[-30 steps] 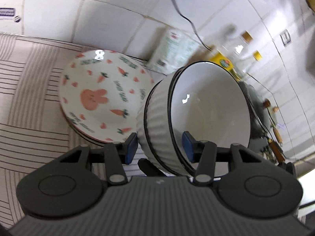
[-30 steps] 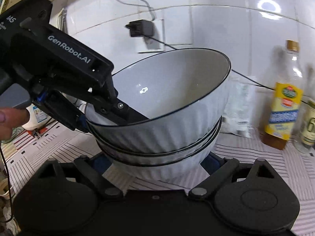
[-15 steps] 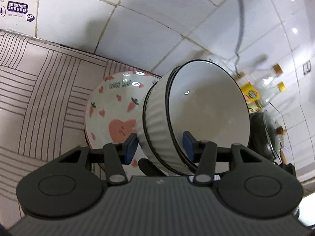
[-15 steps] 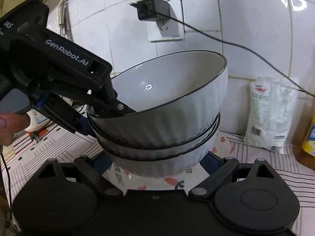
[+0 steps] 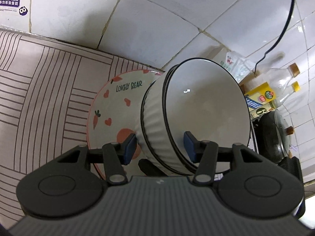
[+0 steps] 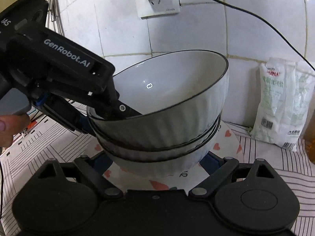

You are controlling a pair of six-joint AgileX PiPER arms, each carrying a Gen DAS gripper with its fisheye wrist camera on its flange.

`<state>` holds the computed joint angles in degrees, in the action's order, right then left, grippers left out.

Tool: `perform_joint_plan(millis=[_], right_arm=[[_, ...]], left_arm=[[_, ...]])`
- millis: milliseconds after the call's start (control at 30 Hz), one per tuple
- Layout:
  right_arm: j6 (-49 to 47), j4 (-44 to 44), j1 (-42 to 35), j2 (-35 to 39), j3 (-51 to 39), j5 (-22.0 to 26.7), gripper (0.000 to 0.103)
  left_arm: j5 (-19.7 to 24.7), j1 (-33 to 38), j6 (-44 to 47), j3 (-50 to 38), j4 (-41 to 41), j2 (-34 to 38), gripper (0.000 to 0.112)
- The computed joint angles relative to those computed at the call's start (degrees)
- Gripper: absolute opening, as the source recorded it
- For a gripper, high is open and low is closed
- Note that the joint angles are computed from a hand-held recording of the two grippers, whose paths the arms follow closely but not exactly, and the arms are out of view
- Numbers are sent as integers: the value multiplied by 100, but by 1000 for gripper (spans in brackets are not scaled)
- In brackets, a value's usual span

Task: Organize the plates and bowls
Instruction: 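Carry the nested bowls with both grippers over the pink-bunny plate stack, then lower the nested bowls onto the plates and open both grippers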

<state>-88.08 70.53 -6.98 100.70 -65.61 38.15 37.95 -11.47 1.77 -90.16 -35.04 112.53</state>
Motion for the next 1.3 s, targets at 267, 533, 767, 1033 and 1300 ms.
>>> perform_joint_plan(millis=[267,533,767,1033,1300], right_arm=[[34,-49,-8,130,23,-79,96],[365,-318,39,36,70,-212,96],[1085,-816,-91,-556,414,-185,95],[2737,-1857,-148,-1504,803,-454,95],[5428,-4114,-55,-2342,875,-229,95]], left_arm=[[-332,-243,-454,132,433,3,51],[-884,-519,-1369,542,1280,-279,51],[-1230,-942,-3297,976,3313,-783,56],[-1064,-1374,-4796,1780,5016,-1889,65],[-282,-1708,-5324,2201,5680,-2829,74]])
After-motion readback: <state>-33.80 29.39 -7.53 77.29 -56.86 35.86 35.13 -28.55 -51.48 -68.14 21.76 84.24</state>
